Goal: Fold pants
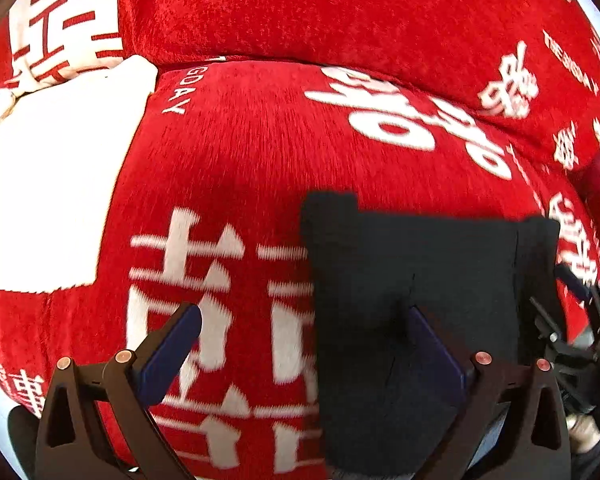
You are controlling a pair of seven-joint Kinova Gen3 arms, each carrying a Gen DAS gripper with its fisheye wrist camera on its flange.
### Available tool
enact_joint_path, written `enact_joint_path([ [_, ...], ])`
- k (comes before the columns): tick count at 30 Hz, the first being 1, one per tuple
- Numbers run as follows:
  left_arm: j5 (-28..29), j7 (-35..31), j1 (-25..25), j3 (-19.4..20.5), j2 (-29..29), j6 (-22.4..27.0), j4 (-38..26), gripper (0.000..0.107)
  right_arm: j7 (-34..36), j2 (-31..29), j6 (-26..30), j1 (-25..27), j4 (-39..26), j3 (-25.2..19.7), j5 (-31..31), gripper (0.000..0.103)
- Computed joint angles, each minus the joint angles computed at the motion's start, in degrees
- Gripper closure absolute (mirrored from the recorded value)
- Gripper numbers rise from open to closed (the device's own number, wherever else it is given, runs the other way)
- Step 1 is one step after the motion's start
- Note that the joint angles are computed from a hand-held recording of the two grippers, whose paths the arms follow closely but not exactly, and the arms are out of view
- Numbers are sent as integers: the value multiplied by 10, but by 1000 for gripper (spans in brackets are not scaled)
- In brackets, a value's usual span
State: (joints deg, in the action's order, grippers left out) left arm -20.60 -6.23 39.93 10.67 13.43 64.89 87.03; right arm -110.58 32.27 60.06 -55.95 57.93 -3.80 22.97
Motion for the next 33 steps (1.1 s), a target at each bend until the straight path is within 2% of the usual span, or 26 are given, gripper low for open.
enact_joint_path([
  [2,-10,12,10,2,0,-1,6,4,-10,-11,-16,3,19,-4,-9,20],
  [6,3,21,2,1,-6,-23,20,4,-3,-3,-17,-9,10,-9,4,20],
  [11,-4,25,5,3,-4,-23,22,4,-4,7,-17,-50,10,5,43,20],
  [16,2,24,-1,3,-9,-37,33,4,-7,-1,-26,-34,15,-6,16,20],
  [22,-6,33,6,2,-1,-22,21,4,3,-15,-41,-29,29,-11,-4,20],
  [25,-1,26,5,3,0,-15,15,4,-6,-37,-79,4,55,-37,-39,20],
  [28,0,24,10,4,1,7,-3,4,-18,-49,-70,-20,64,-18,-15,20],
  [33,-17,10,39,17,15,19,-42,4,0,-71,-67,-29,109,-36,1,20],
])
